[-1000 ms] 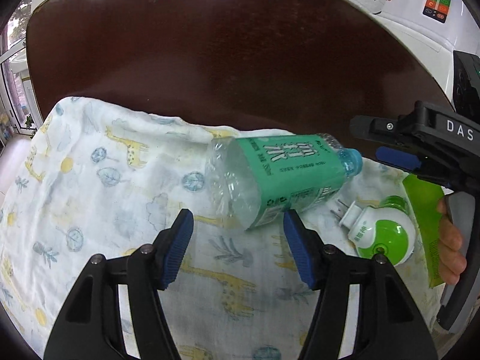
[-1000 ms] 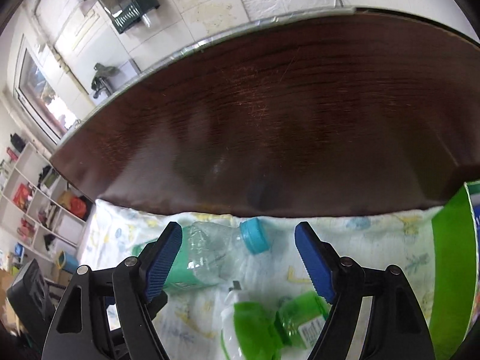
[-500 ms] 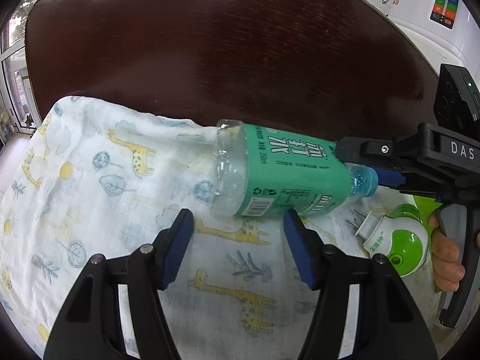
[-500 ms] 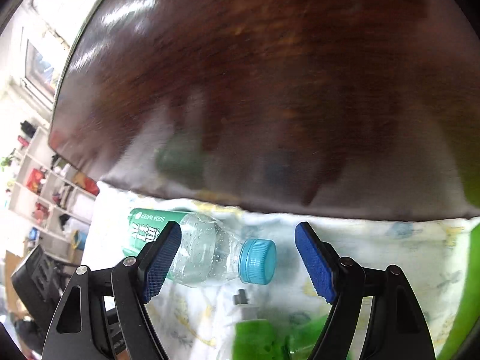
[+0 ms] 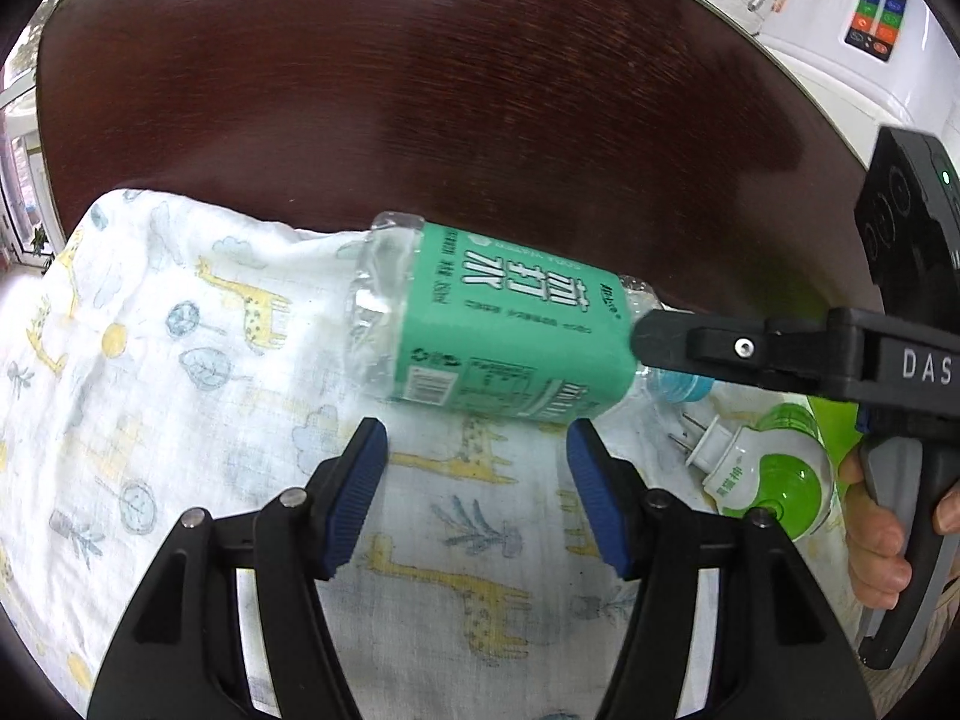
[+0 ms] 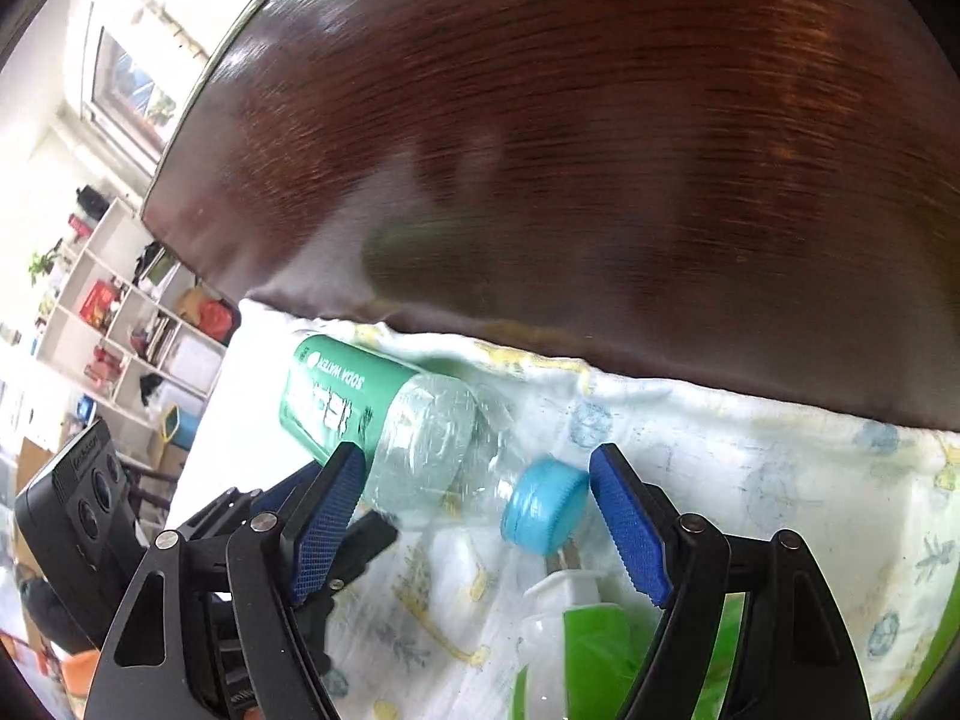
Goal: Organize rigid objects
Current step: 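Grasp the soda water bottle around its middle with the right gripper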
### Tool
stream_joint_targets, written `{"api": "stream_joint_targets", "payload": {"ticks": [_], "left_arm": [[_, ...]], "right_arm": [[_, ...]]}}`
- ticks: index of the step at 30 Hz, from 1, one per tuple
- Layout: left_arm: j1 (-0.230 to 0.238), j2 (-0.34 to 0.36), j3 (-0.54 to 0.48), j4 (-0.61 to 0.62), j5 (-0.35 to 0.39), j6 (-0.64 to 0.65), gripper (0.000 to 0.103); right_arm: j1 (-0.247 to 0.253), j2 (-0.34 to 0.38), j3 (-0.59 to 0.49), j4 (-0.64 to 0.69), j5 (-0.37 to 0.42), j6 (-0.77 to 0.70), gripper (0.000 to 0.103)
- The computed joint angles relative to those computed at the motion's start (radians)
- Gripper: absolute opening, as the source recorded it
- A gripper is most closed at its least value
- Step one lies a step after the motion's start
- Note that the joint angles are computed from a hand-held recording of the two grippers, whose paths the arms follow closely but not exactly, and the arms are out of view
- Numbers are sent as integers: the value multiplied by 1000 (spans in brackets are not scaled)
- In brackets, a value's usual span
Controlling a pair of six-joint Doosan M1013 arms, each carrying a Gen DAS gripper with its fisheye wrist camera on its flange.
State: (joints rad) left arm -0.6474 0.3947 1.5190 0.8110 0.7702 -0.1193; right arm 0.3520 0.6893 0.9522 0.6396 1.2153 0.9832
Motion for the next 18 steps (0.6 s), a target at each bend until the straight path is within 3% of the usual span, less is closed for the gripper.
{"api": "stream_joint_targets", "payload": {"ticks": [3, 6, 9, 18], "left_arm": [[3, -9, 16, 10, 9, -30, 62], [1, -11, 18, 32, 41, -52, 72], [2, -18, 18, 37, 62, -54, 73], [8, -46, 52, 25, 36, -58, 76]], "right_arm": [[-11, -4, 6, 1, -1, 9, 79], [-18, -3, 5, 2, 4, 5, 79], [-19, 3, -5, 3, 11, 8, 79], [-25, -2, 1, 6, 5, 16, 79]]}}
